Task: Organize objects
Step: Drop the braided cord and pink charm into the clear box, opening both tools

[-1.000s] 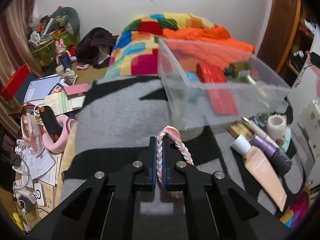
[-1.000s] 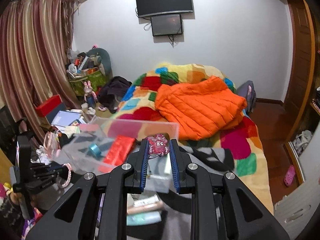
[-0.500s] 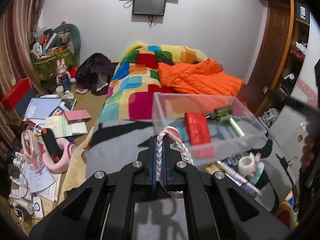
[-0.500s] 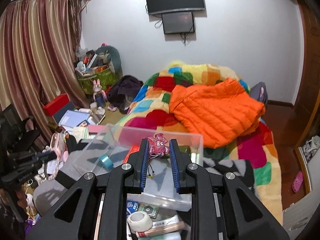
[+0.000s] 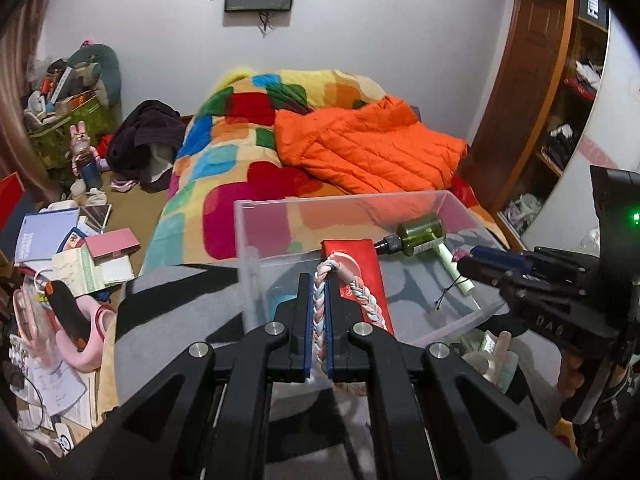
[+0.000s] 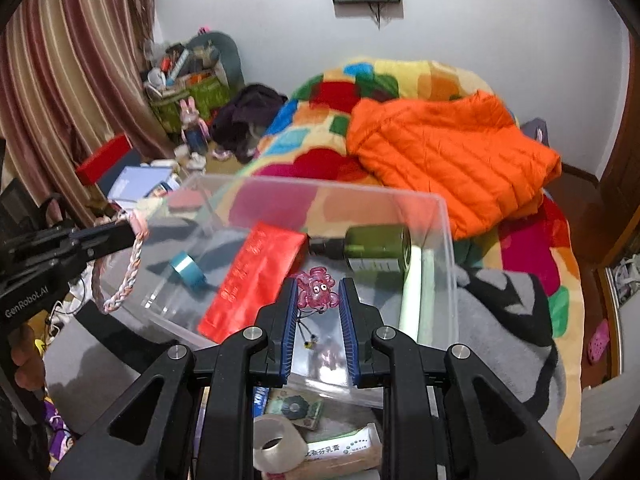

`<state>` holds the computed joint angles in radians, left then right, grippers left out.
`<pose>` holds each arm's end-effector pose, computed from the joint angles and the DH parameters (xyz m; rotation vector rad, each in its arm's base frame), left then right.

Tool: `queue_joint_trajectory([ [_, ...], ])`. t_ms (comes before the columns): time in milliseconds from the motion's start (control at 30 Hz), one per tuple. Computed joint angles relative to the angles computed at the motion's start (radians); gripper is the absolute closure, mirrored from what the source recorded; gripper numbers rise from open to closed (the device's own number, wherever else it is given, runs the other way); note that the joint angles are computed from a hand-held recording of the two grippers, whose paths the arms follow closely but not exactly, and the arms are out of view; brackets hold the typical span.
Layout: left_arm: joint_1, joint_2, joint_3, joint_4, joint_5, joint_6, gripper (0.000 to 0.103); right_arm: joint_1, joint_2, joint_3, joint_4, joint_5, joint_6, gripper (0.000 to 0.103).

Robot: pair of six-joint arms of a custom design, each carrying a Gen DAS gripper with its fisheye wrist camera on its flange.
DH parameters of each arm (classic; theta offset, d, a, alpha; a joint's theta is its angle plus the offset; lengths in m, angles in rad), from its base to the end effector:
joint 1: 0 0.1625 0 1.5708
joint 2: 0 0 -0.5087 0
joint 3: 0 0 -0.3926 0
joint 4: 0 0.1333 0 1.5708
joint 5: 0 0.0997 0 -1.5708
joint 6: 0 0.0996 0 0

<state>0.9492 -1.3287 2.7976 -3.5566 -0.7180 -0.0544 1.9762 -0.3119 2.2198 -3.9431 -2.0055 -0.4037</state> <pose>0.0057 -0.3497 0.2581 0.3844 2.3216 -0.9347 0.2748 -0.4087 -0.0880 0.9133 -2.4836 0.6254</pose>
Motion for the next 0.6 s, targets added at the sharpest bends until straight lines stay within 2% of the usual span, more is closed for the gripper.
queue_joint_trajectory([
  [167, 0.040, 0.062, -0.047, 0.005, -0.016, 0.031, 0.099, -0.018, -0.005, -0.012, 0.058, -0.005, 0.017, 0.084],
  [333, 0.070, 0.080, -0.075, 0.045, -0.029, 0.023, 0.099, -0.023, -0.011, -0.007, 0.089, -0.006, 0.023, 0.084],
  [400, 0.060, 0.087, -0.068, 0.046, -0.005, 0.009, 0.094, -0.023, -0.014, -0.001, 0.087, 0.000, 0.018, 0.084],
  [500, 0.030, 0.089, -0.046, 0.028, 0.016, 0.004, 0.081, -0.020, -0.021, 0.012, 0.079, 0.011, 0.016, 0.083],
  [567, 0.000, 0.096, -0.028, 0.007, 0.046, 0.000, 0.062, -0.015, -0.026, 0.017, 0.075, 0.014, 0.016, 0.078],
  [600, -0.021, 0.104, -0.015, -0.016, 0.067, 0.002, 0.059, -0.009, -0.027, 0.021, 0.069, 0.012, 0.017, 0.075],
])
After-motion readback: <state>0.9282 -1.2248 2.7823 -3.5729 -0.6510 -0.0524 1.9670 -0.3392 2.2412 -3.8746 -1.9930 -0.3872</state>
